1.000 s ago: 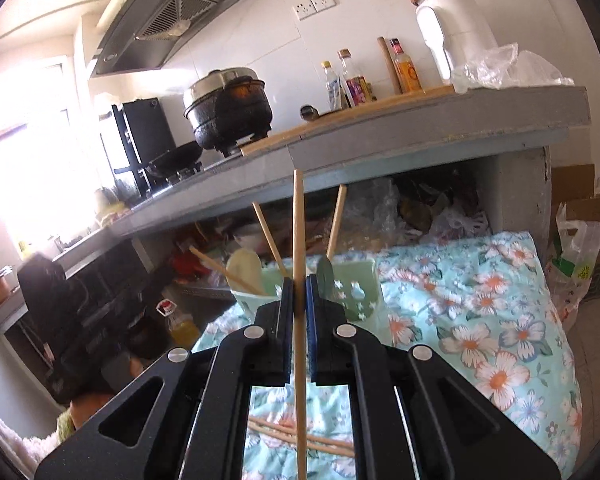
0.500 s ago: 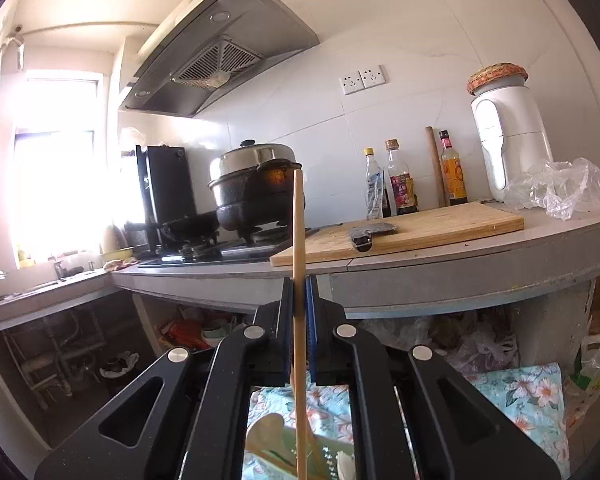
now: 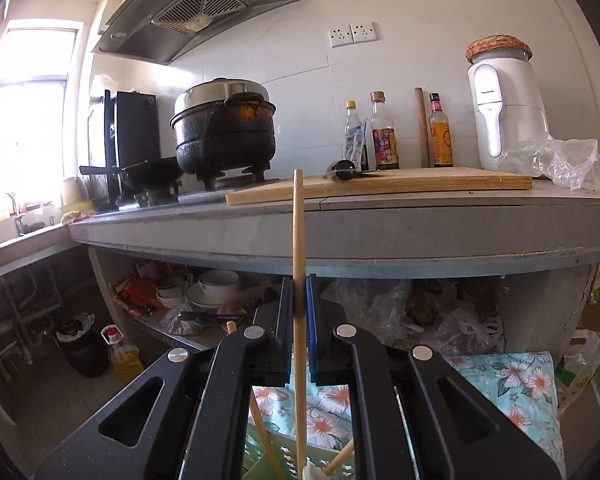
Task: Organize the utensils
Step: 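Insert the chopstick into the green holder and open the right gripper, then move both grippers toward the last two chopsticks on the quilt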
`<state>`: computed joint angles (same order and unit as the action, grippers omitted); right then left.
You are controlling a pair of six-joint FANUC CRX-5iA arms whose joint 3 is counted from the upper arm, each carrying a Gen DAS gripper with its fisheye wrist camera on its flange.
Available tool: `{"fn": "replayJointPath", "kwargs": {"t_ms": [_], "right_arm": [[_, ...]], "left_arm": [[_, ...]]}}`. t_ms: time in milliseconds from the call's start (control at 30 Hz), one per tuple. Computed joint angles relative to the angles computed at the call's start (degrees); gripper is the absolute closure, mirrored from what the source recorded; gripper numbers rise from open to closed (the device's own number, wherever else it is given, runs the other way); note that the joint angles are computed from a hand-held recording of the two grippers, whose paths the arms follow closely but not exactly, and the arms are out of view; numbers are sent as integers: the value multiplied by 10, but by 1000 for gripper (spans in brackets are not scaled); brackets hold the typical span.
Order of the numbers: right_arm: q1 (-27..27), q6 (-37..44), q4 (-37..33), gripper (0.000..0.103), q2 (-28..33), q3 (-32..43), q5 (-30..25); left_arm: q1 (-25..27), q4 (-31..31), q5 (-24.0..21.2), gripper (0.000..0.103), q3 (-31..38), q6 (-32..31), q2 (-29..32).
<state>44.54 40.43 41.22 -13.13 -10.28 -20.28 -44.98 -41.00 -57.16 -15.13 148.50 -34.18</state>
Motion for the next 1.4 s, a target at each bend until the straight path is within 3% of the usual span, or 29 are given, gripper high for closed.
{"fn": "replayJointPath", "kwargs": {"t_ms": [267,400,733,967,1067,1200,1400], "right_arm": [[14,69,-58,95,-25,-11,-24],[21,77,-61,75,-47,-26,-30],[39,123,-135,68,-148,-68,-69],[60,211,-255,62,-207,-78,-186],[38,294,-366,60,-193,-48,-266],[16,359,-439,60,-155,-24,-349],[-55,419,-534,60,-83,17,-422]], "left_arm": [[3,7,2,12,0,-2,0],[10,18,7,12,-2,-5,-1],[36,61,17,12,-14,-37,-10],[54,111,16,12,-25,-85,-17],[54,128,-8,12,-14,-100,-2],[58,155,-48,12,5,-128,25],[137,311,32,12,-60,-223,-6]]}}
